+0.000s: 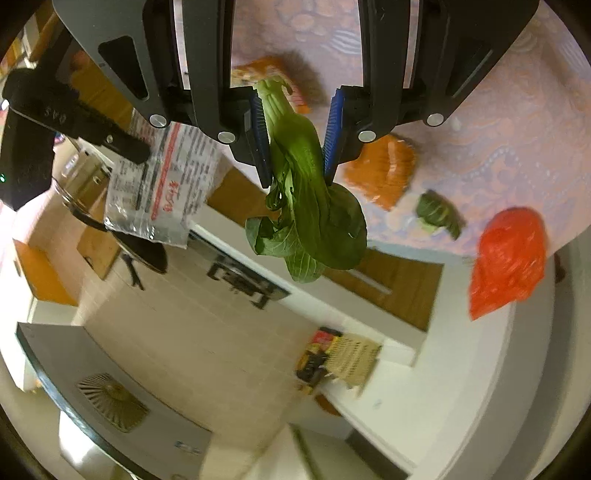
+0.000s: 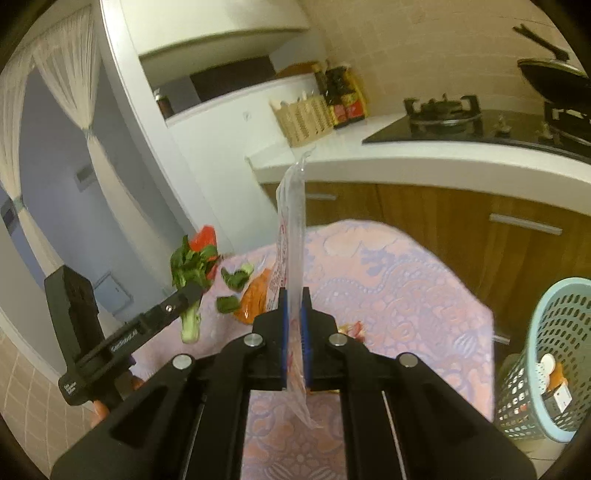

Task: Collect trash
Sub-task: 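Grasp the green leafy vegetable with the left tool while the right tool grasps the clear snack wrapper, then carry greens and wrapper over the blue basket and open both tools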

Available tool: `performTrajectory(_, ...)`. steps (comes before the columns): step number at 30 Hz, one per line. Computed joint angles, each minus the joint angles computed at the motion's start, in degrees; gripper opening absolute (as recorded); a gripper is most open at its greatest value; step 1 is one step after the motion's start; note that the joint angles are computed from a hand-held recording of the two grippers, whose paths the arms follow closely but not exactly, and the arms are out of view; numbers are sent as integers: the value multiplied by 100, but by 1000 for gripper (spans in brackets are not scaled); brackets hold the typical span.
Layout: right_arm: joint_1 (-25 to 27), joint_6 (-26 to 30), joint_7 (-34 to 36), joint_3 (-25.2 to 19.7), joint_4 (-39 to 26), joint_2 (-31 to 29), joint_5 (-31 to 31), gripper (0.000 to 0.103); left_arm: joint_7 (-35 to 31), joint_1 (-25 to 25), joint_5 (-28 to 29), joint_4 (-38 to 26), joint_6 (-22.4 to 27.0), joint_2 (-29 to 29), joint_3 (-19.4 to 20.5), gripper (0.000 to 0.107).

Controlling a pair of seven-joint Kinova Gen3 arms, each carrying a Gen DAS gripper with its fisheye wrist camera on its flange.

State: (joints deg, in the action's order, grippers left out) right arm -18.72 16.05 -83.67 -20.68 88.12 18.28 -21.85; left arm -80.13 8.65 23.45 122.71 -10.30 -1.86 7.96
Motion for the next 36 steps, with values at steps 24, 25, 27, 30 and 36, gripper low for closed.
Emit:
performTrajectory(24,2929,-1001,1803,-593,1845,-1193,-2635,4,-4380,1217,3210,-3621,2338,2384,234,26)
performTrajectory(25,2884,-995,1754,-430,1891,-1194,-2622,4,-4147,1472,3011,-3824,2477,2508,-31,26)
performTrajectory(27,2848,-969,1649,-184,1965,-1169,-2583,4,-3700,1752,2601,-4270,2780,2808,-301,26)
performTrajectory(30,3082,-888,1781,-167,2048,-1092,-2762,4,-3228,2263,2363,-5041,3339,3326,-907,26)
performTrajectory(36,2968,-817,1594,246,2066,-915,-2599,4,-2941,3039,2742,-6176,4375,4103,-2215,26)
